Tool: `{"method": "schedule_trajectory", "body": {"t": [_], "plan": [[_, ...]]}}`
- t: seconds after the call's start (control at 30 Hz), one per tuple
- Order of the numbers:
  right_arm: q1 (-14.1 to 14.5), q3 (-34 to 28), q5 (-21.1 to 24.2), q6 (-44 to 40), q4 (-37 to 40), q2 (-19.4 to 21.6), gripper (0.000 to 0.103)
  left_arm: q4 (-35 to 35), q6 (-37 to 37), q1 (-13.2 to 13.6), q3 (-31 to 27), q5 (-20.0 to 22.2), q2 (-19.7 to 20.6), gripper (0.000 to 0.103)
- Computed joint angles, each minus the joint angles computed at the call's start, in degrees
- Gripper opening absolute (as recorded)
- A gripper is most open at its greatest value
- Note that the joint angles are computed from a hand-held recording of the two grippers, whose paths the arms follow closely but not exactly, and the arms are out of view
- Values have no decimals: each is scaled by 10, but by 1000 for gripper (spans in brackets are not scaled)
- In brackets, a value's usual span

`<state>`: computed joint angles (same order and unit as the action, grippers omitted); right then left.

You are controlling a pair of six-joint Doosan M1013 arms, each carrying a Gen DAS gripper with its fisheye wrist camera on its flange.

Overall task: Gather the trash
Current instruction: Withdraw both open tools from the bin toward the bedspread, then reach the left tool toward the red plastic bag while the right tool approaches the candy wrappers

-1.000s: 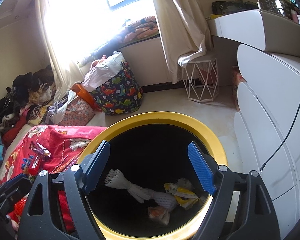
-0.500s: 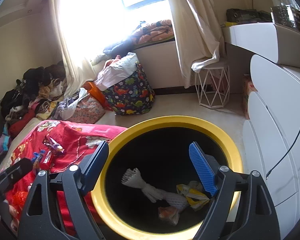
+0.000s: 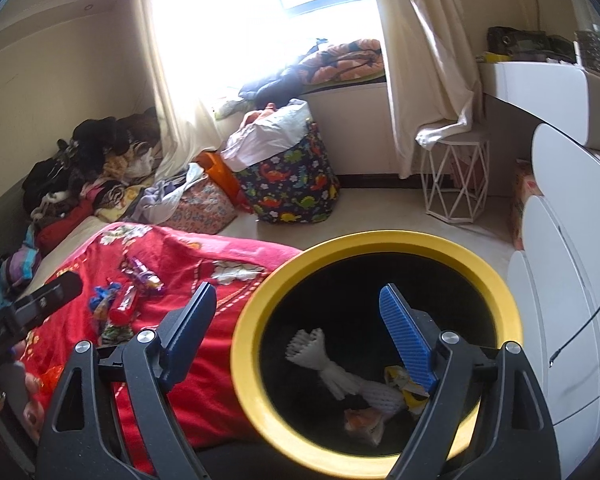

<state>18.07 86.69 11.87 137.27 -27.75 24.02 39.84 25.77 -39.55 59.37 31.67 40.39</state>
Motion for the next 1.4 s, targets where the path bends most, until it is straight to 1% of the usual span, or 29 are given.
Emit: {"method": "schedule_trajectory", "body": {"t": [0.17, 0.2, 0.27, 0.3, 0.47, 0.6, 0.73, 0.97, 1.13, 1.23, 1.4], "plan": [[7, -9, -6, -110, 100, 5, 82, 34, -43, 6, 17, 6, -12, 91], [9, -12, -6, -150, 136, 7, 82, 40, -51, 7, 20, 8, -14, 91], [12, -18, -5, -197, 176, 9, 82, 52, -67, 9, 28, 10, -19, 91], [14, -22, -3, -238, 214, 12, 82, 58, -73, 10, 31, 11, -21, 91], [20, -43, 8, -389, 355, 22, 82, 82, -107, 15, 50, 20, -33, 91], [25, -62, 22, -495, 452, 32, 82, 95, -130, 20, 68, 27, -43, 91], [30, -89, 42, -546, 495, 46, 82, 99, -148, 26, 92, 39, -56, 91], [37, -142, 90, -617, 555, 78, 82, 77, -163, 36, 139, 52, -79, 91], [43, -179, 129, -611, 541, 103, 82, 53, -156, 39, 162, 50, -89, 91], [46, -199, 150, -613, 539, 116, 82, 34, -139, 40, 175, 39, -94, 91], [46, -248, 211, -608, 542, 148, 82, -19, -90, 41, 185, 16, -96, 91]]}}
